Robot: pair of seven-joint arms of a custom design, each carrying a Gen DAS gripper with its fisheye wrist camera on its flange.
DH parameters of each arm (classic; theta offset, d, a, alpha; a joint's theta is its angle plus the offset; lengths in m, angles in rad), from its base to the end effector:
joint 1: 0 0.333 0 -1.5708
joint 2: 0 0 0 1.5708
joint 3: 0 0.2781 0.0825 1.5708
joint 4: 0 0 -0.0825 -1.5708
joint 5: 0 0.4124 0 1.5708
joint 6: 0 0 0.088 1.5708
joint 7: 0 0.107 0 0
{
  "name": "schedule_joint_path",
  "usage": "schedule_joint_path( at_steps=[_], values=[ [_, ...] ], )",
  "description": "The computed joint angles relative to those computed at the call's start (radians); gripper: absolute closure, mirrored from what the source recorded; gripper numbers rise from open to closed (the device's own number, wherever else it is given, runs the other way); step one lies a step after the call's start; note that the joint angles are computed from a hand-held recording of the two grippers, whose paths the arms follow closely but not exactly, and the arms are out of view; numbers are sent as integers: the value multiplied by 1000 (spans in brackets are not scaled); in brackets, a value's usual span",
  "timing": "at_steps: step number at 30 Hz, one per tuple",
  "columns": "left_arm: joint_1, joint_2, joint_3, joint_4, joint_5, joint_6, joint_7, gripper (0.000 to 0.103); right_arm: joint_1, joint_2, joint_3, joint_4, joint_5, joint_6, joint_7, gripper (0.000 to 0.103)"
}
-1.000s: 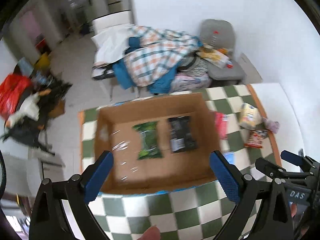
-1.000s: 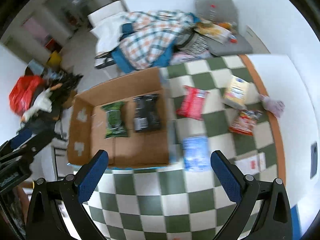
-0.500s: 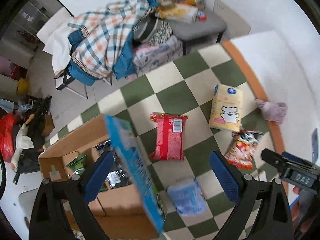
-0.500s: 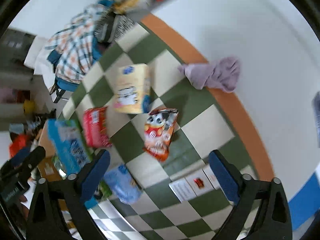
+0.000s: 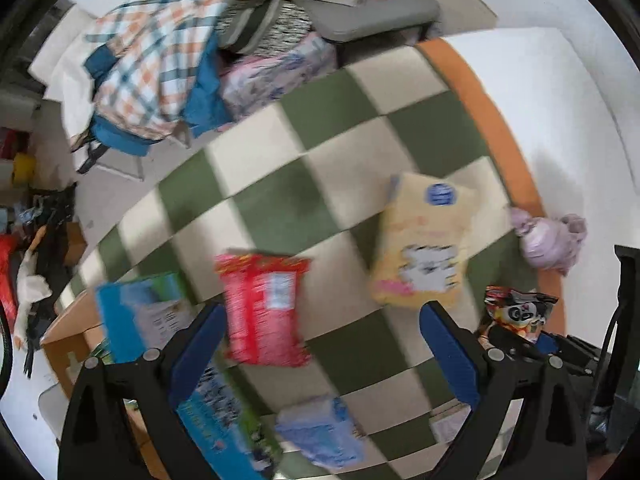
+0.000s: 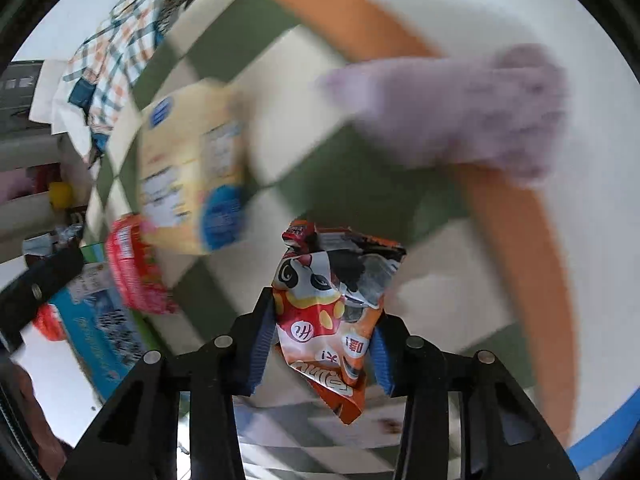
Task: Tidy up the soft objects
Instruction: 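Grasp the Vinda tissue pack with the left tool while the right tool grasps the orange panda bag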
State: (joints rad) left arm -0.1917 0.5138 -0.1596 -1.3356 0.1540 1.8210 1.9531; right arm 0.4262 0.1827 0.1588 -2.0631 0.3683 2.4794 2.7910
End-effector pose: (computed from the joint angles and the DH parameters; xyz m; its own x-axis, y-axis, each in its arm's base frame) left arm 0.6796 -0.2151 0.3947 -0.6844 -0.7269 -0.0565 -0.7291 0.6828 0.0472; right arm 0.5144 0.3378 0.3156 -0.7760 -0.5659 -0.2787 -0.6257 0.7465 0.2263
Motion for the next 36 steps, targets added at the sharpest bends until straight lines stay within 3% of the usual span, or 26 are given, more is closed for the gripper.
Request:
schedule_joint_path(
  at_steps=[3,5,7,9,11,12,13,14,20,21,22,23,24,30,36],
  values=[
    [-24,49,-15,43,-13,-56,1,4,-23,-92,1,-115,76,-11,-84,56],
    [-45,82,-20,65,-11,-86,0,4,-24,-123,-13,-125,29,-85,-68,47],
    [-67,110,-19,82,3,-106,-2,4,-22,-154,-19,-132,-32,-134,-35,14],
    [-88,137,-16,97,23,-116,-3,4,-17,-177,-19,-137,-86,-141,14,9],
    [-104,154,-11,99,42,-109,-7,7,-14,-182,-19,-131,-121,-152,43,8],
    [-106,155,-11,92,44,-99,-7,13,-13,-179,-18,-125,-130,-161,47,8],
    [-106,156,-11,88,43,-96,-7,32,-12,-164,-19,-107,-140,-179,49,8],
    [-109,155,-6,82,52,-94,-15,42,-11,-152,-19,-96,-145,-188,53,8],
    [-64,89,-6,-23,3,-32,-71,42,-6,-91,-22,-63,-177,-209,94,9],
    [-56,72,-6,-47,1,-19,-74,42,-3,-80,-23,-48,-203,-234,112,16],
    [-47,44,-6,-89,0,4,-77,42,1,-66,-23,-25,-234,-274,120,36],
    [-40,26,-7,-115,-4,13,-78,42,2,-54,-23,-8,-242,-301,115,47],
    [-31,10,-10,-136,-13,17,-76,42,3,-44,-22,4,-241,-318,109,51],
    [38,-114,-25,-264,-126,33,-66,42,23,-70,-16,6,-286,-306,140,54],
    [120,-322,-11,-413,-266,78,27,42,51,-114,6,67,-328,-290,133,54]
  ],
)
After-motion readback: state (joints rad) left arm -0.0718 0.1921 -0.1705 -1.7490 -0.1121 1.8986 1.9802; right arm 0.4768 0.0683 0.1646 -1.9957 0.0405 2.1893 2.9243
